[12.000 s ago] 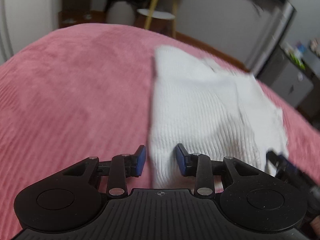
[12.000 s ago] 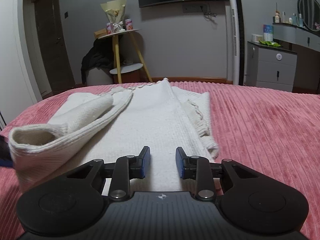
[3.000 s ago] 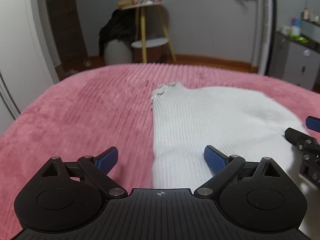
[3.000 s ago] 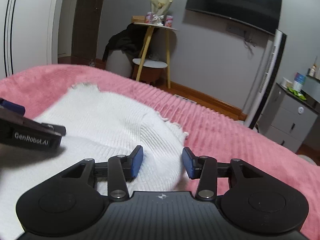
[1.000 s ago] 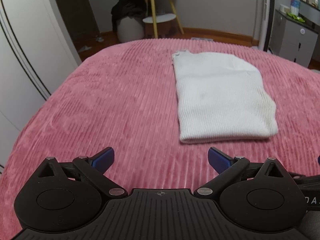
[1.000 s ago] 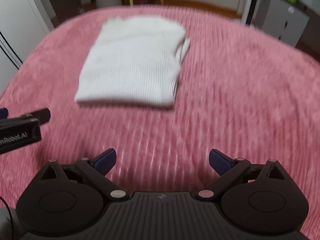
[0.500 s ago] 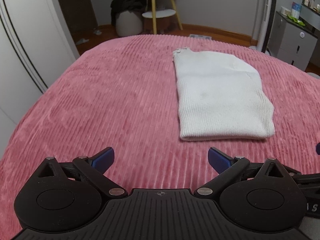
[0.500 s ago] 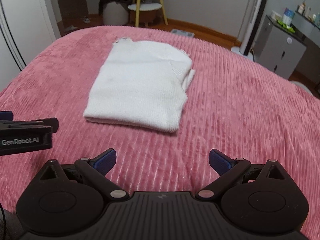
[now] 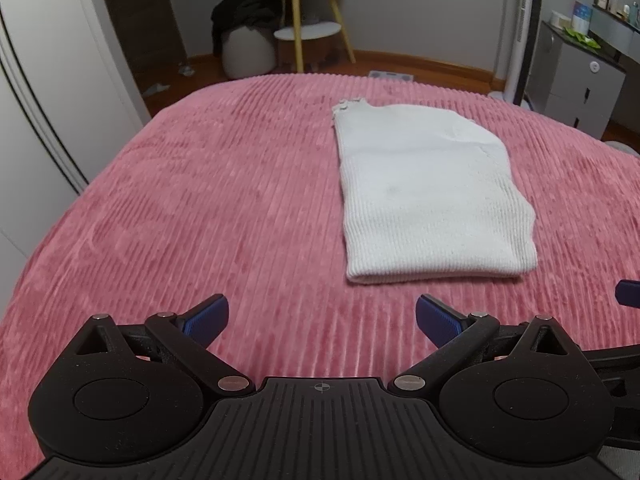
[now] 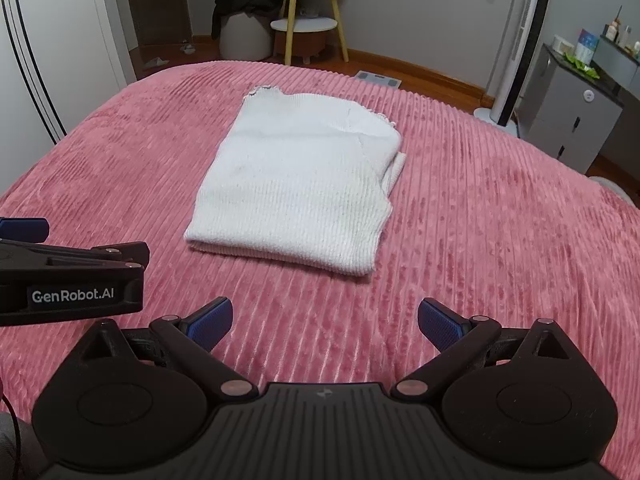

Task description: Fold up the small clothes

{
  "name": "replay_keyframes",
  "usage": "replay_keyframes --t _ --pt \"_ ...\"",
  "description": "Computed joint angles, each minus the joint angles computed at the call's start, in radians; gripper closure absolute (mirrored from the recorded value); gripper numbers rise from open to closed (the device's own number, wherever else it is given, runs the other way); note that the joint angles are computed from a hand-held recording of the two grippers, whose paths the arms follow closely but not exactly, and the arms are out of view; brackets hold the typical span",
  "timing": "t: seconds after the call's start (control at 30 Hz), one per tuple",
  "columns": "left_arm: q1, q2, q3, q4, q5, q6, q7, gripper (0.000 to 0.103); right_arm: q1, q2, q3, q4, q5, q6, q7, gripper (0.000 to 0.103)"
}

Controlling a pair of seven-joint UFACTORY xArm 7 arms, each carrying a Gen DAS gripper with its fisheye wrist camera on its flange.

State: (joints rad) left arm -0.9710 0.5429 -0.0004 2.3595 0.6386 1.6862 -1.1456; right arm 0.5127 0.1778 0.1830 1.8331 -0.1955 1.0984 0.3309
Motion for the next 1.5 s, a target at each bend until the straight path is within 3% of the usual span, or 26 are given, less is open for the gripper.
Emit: replay_keyframes --t 1.5 --pt "0.004 -0.031 -0.016 -0.037 0.023 0.0 -0.027 0.001 -0.007 -0.003 -0.01 -0.008 -0.039 0.003 0.077 0.004"
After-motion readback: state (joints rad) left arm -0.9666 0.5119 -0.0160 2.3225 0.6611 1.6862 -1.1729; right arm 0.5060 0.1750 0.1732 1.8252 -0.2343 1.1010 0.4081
